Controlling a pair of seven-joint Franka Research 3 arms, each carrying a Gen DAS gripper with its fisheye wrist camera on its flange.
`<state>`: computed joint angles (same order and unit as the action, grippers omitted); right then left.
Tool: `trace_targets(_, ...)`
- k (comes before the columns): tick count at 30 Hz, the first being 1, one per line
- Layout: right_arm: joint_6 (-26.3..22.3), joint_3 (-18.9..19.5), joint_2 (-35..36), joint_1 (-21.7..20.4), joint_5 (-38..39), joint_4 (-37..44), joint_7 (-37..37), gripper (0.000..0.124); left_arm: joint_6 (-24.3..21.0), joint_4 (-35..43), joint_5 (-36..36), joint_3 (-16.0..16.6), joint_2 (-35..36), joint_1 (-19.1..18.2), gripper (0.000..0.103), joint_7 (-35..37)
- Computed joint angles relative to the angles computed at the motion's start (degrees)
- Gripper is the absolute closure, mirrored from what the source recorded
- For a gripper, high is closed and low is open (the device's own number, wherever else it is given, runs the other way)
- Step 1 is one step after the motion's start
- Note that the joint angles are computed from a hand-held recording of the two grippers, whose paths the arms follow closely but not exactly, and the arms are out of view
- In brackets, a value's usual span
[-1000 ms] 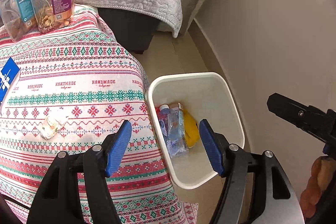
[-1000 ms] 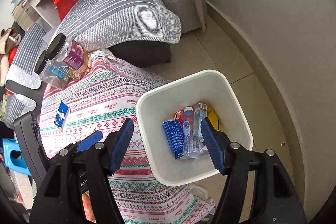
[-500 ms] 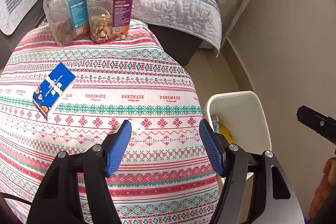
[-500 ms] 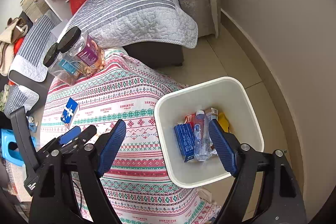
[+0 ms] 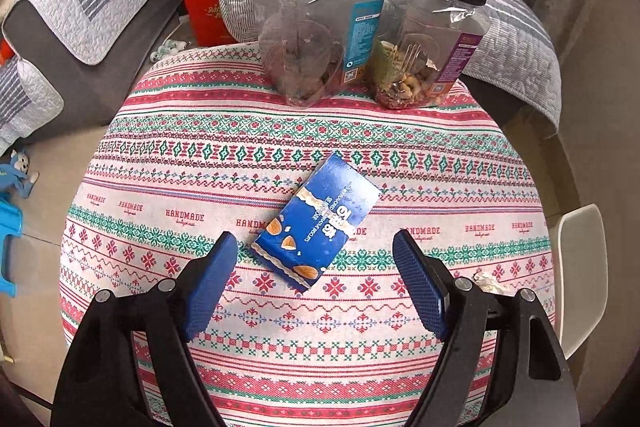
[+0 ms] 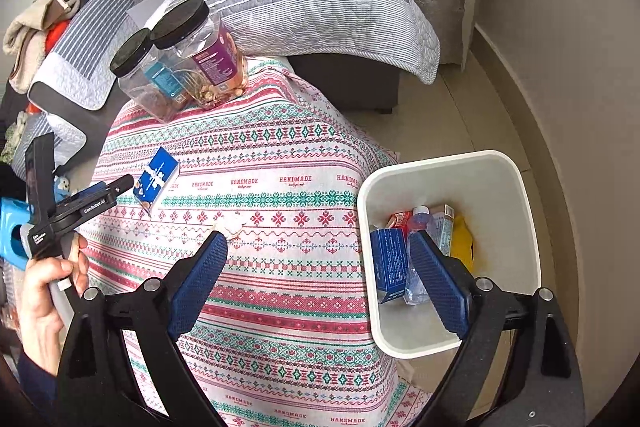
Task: Collect trash
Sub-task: 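Move both tools back over the table toward the last items, then grasp the blue biscuit box with the left tool while the right tool grasps the tissue-wrapped cup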
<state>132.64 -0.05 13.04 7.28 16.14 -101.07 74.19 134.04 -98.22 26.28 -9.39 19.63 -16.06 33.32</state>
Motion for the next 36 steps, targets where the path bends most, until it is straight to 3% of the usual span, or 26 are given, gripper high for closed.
trace_targets(4, -0.39, 0.30, 0.16, 1.24, -2.38, -0.35, 0.10, 0.035, -0.48, 0.52, -2.33, -0.85, 2.73, 1.49, 0.019, 7.54)
trace_targets(7, -3.08, 0.55, 1.38, 1.31, -1.91, 1.06, -0.10, 0.035, -3.04, 2.86, 0.08, -0.28, 5.31, -0.09, 0.019, 11.33)
trace_targets(15, -4.56, 0.87, 2.16, 2.55, -3.29, 2.07, -0.19, 0.035, -6.99, 8.51, 3.56, 1.50, 11.35, -2.29, 0.019, 14.76)
trace_targets(17, -4.51, 0.95, 2.49, 2.81, -3.57, 2.39, -0.51, 0.034, -4.63, 7.44, 3.15, 1.50, 10.97, -1.76, 0.019, 14.67)
trace_targets(18, -4.46, 0.94, 2.71, 3.00, -3.89, 2.55, -0.50, 0.033, -3.77, 7.09, 1.95, 1.19, 10.84, -1.13, 0.020, 14.89)
trace_targets(20, -4.77, 0.76, 3.43, 3.41, -4.82, 3.15, 0.23, 0.033, -0.69, 5.42, -1.41, 0.19, 10.10, 0.72, 0.040, 15.81)
trace_targets(24, -5.37, 0.85, 4.99, 4.03, -5.63, 4.50, 1.17, 0.033, 0.40, 3.18, -2.96, 0.19, 8.64, 0.99, 0.044, 16.06)
trace_targets(32, -6.90, 1.75, 9.37, 6.31, -6.22, 8.18, 3.19, 0.033, 4.73, -6.87, -2.70, 1.21, 0.61, 0.86, 0.044, 5.65)
trace_targets(36, -10.57, 2.21, 14.11, 7.58, -5.26, 12.28, 6.39, 0.033, 3.60, -11.31, 1.93, 1.64, -3.38, -0.50, 0.044, -3.73)
